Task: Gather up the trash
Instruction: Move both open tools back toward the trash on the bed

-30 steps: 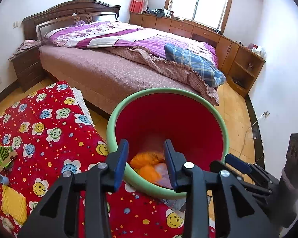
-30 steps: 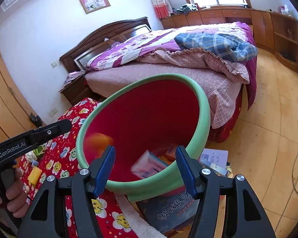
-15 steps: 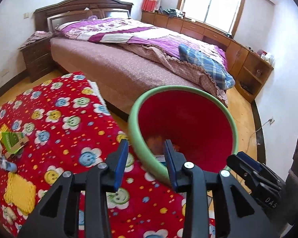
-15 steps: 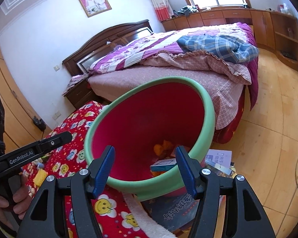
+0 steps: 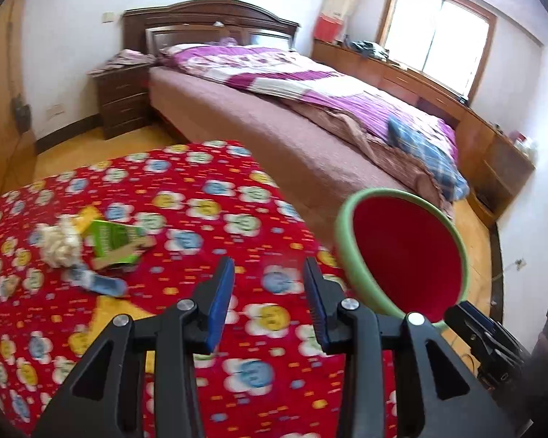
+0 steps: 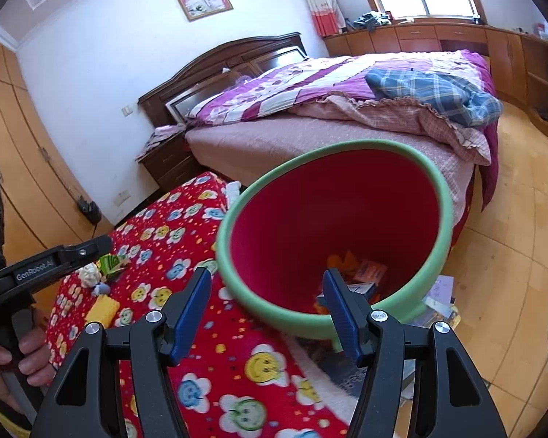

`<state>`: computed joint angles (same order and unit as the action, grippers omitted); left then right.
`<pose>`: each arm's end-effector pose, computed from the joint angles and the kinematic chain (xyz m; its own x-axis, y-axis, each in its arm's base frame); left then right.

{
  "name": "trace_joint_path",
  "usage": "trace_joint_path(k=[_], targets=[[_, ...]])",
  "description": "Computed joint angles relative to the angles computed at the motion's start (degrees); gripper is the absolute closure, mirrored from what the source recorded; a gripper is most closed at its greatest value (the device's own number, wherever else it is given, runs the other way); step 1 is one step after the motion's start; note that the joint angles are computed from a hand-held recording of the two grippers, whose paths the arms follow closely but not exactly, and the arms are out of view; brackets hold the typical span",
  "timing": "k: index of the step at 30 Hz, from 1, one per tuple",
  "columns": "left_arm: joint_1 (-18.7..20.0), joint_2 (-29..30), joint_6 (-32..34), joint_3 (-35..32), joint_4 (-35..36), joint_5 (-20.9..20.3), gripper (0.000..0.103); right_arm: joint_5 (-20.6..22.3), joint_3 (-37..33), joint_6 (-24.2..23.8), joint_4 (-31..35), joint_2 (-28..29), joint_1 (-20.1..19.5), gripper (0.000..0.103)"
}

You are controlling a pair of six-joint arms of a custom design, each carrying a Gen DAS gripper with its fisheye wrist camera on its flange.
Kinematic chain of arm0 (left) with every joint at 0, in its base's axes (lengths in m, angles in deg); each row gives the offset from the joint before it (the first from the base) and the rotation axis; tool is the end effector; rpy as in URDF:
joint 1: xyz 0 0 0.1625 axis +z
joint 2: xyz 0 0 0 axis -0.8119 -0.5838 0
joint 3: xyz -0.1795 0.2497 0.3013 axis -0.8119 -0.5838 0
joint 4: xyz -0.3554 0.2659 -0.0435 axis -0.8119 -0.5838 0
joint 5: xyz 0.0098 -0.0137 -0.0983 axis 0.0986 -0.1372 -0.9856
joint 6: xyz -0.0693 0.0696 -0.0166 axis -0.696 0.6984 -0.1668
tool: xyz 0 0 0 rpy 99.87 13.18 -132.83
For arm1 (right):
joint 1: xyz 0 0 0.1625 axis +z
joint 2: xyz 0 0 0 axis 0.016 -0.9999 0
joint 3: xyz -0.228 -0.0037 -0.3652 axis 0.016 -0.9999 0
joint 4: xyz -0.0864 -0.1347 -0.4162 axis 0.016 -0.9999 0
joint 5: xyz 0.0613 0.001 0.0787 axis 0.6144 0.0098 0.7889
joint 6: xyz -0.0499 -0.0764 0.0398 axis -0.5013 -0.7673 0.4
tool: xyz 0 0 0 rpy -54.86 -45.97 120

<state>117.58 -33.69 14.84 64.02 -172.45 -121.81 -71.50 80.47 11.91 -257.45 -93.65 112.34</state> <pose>-0.0606 -0.5849 0.3516 -0.8140 -0.1625 -0.5576 0.3307 0.6595 -0.6750 0.3513 -0.5745 0.0183 -0.8825 -0.2629 0.3899 -0.4552 0.6854 -0.5683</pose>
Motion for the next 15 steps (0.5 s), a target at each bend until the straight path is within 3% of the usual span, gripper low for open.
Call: trace_joint_path(k=[7, 10, 15], targets=[[1.92, -4.35, 0.42, 0.64, -1.02, 6.84, 0.053, -0.47, -1.49, 1.57, 2.78, 1.87, 1.18, 0.036], [3.52, -5.58, 0.61, 0.32, -1.56, 9.29, 0.050, -1.44, -2.36, 2.44, 3.55, 3.02, 1.68, 0.027], [7.64, -6.74, -1.97, -1.72, 1.67, 8.09, 0.048, -1.86, -4.16, 2.93, 5.99, 4.75, 2.10, 0.027]])
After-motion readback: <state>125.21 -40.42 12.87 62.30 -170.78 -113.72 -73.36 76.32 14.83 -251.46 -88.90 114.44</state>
